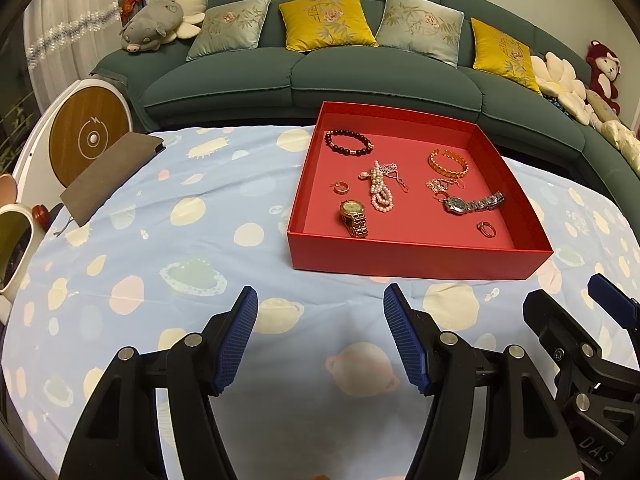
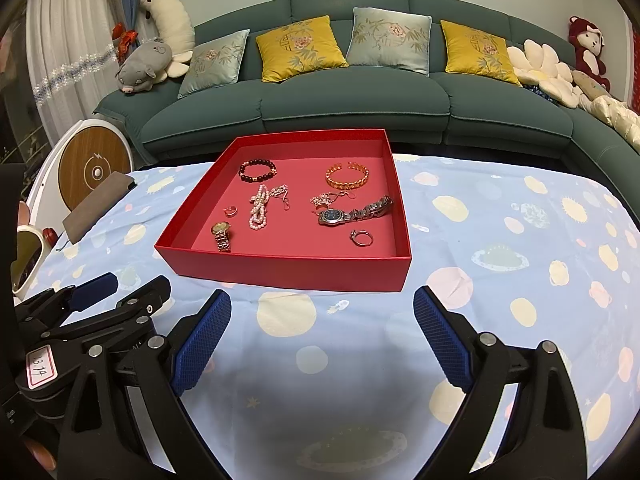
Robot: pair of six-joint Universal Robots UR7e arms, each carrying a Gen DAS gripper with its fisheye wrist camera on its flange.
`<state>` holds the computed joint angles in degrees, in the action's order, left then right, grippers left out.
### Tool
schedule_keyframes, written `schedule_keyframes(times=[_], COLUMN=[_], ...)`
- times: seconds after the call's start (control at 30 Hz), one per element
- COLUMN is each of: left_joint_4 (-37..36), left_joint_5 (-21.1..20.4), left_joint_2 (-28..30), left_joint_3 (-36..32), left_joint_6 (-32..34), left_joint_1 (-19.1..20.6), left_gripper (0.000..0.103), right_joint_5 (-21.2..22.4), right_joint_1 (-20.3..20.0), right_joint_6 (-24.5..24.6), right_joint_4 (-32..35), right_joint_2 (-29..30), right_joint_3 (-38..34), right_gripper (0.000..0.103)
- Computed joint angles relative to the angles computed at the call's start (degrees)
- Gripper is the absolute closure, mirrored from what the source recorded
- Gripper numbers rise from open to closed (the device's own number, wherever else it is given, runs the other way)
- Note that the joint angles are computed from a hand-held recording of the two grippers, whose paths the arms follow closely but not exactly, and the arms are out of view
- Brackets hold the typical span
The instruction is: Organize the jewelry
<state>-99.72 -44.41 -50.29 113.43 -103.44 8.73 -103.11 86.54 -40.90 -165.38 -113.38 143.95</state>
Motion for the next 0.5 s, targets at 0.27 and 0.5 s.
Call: schedule_keyframes(times=[0.27, 0.5], left_joint_4=[0.12, 0.42], left_joint_5=[0.03, 0.10], left_joint_2=[0.00, -0.10], left_joint_3=[-0.03, -0.03], left_joint_6=[-0.05, -0.22], left_joint_1=[-0.01, -0.02], left_gripper=[0.040, 0.040], right_joint_5=[-0.02, -0.04], right_joint_1=[0.01, 0.03], right_joint_6=[-0.05, -0.05], right_joint_4=[-0.10, -0.20], right_joint_2=[0.02, 0.06], right_joint_3=[0.02, 0.03], right_gripper=[0.013, 0.013])
